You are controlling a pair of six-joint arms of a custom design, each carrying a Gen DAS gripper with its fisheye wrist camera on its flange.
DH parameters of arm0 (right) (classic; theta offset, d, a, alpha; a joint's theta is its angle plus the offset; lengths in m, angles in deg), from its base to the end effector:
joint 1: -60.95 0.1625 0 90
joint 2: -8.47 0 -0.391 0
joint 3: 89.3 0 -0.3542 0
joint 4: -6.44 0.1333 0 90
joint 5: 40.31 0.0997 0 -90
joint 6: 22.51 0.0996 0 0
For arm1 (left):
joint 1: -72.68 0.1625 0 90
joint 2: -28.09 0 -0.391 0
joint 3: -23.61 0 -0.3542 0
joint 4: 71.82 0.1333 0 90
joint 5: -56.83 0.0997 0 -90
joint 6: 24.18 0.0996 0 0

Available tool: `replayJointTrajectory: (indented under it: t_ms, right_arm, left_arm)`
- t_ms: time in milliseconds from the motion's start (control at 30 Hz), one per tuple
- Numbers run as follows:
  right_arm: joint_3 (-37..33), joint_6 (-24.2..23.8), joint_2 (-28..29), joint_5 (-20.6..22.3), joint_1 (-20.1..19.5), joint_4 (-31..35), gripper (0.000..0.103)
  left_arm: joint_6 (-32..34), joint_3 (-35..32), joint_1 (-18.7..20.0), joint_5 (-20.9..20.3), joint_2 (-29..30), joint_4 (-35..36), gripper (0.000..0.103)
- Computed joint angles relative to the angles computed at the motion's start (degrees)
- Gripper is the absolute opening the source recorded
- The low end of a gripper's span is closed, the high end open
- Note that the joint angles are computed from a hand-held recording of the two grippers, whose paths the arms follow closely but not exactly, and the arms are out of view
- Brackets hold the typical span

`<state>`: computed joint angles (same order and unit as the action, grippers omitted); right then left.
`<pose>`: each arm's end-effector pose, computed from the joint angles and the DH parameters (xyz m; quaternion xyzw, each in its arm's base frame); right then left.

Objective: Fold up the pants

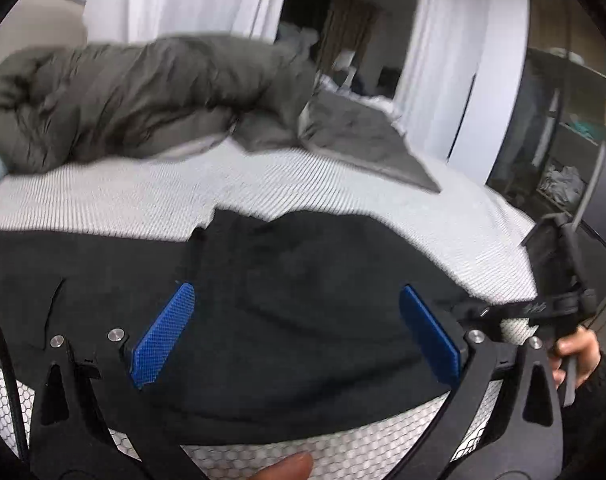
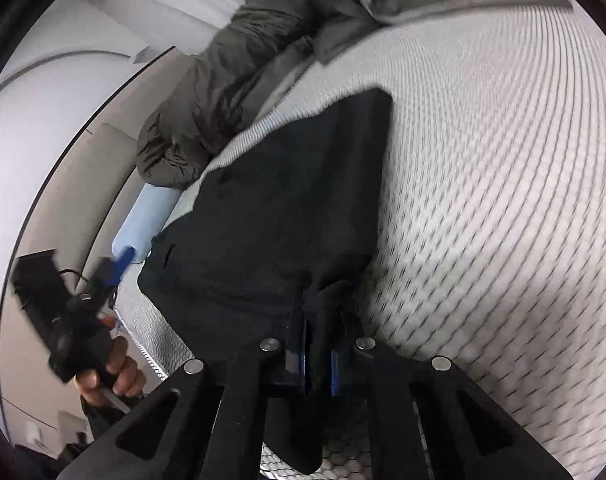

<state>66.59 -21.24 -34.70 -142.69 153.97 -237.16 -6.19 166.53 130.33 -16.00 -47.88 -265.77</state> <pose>0.1269 -0.2811 0.0950 -0.0234 -0.9320 0.3507 0.0880 -0.0607 -0.3999 0.1999 0.3559 0.8688 -0.3290 0.1012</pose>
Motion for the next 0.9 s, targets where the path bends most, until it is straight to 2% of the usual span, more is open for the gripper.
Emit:
replayJointTrajectory:
  t_ms: [67,133,167,233,300,333,367,400,467,533,633,700,733,767,800,833,900]
  right_arm:
    - [-1.15,0.01,-3.5,-3.83,0.82,7.75,0.01]
    - [-1.92,1.92,-3.6,-6.81,1.94,10.74,0.021]
    - [-2.0,3.3,-3.03,-8.68,3.64,9.14,0.022]
    - [-2.12,3.03,-0.77,-13.55,8.34,4.28,0.023]
    - [-5.81,-0.28,3.04,-22.91,16.36,-0.99,0.024]
    - [-7.94,-2.12,4.46,-25.53,18.65,-1.83,0.024]
    - [-9.7,-3.3,4.86,-25.75,19.93,-0.62,0.025]
    - [-10.97,-2.79,4.62,-24.25,19.61,2.57,0.026]
    - [-14.08,-2.05,4.77,-21.85,18.51,10.09,0.026]
    - [-16.63,-2.31,6.09,-22.45,18.46,15.37,0.026]
    - [-18.62,-3.14,7.57,-22.9,16.92,22.31,0.03]
    - [-19.13,-8.1,8.85,-26.38,17.57,21.1,0.03]
    - [-19.31,-8.83,9.43,-30.47,18.67,20.41,0.03]
    - [-18.9,-9.69,10.22,-34.87,19.17,17.9,0.03]
    - [-18.0,-9.38,10.13,-36.87,19.29,16.62,0.03]
    - [-15.81,-8.52,9.1,-36.47,18.52,14.96,0.03]
    - [-12.98,-7.55,7.01,-32.86,16.96,12.19,0.033]
  left_arm:
    - [0.32,-1.04,0.07,1.97,0.59,2.88,0.102]
    - [2.95,-1.35,-0.78,3.9,1.86,4.57,0.102]
    - [4.5,-0.52,-1.76,5.06,2.59,3.26,0.102]
    - [9.97,0.75,-2.95,4.17,4.23,1.71,0.102]
    - [12.64,1.71,-4.81,4.55,5.11,2.88,0.102]
    - [13.89,1.5,-5.16,4.93,6.1,3.0,0.102]
    - [14.96,1.33,-5.34,5.45,7.24,3.13,0.102]
    - [15.25,0.68,-5.05,5.87,8.24,4.16,0.102]
    - [13.86,-1.85,-3.03,5.22,8.43,11.08,0.101]
    - [13.48,-4.03,-0.99,4.15,8.3,16.83,0.096]
    - [17.93,-4.12,1.43,4.1,7.38,16.69,0.089]
    - [18.09,-4.55,3.0,2.72,5.6,18.7,0.088]
    - [17.87,-4.55,3.36,2.59,4.6,19.61,0.088]
    - [17.72,-4.12,3.34,4.48,4.38,18.58,0.088]
    - [17.45,-4.33,3.26,5.24,3.99,19.18,0.088]
    - [17.04,-4.26,3.09,5.63,2.65,20.64,0.088]
    - [17.06,-3.66,1.58,7.9,1.29,20.72,0.088]
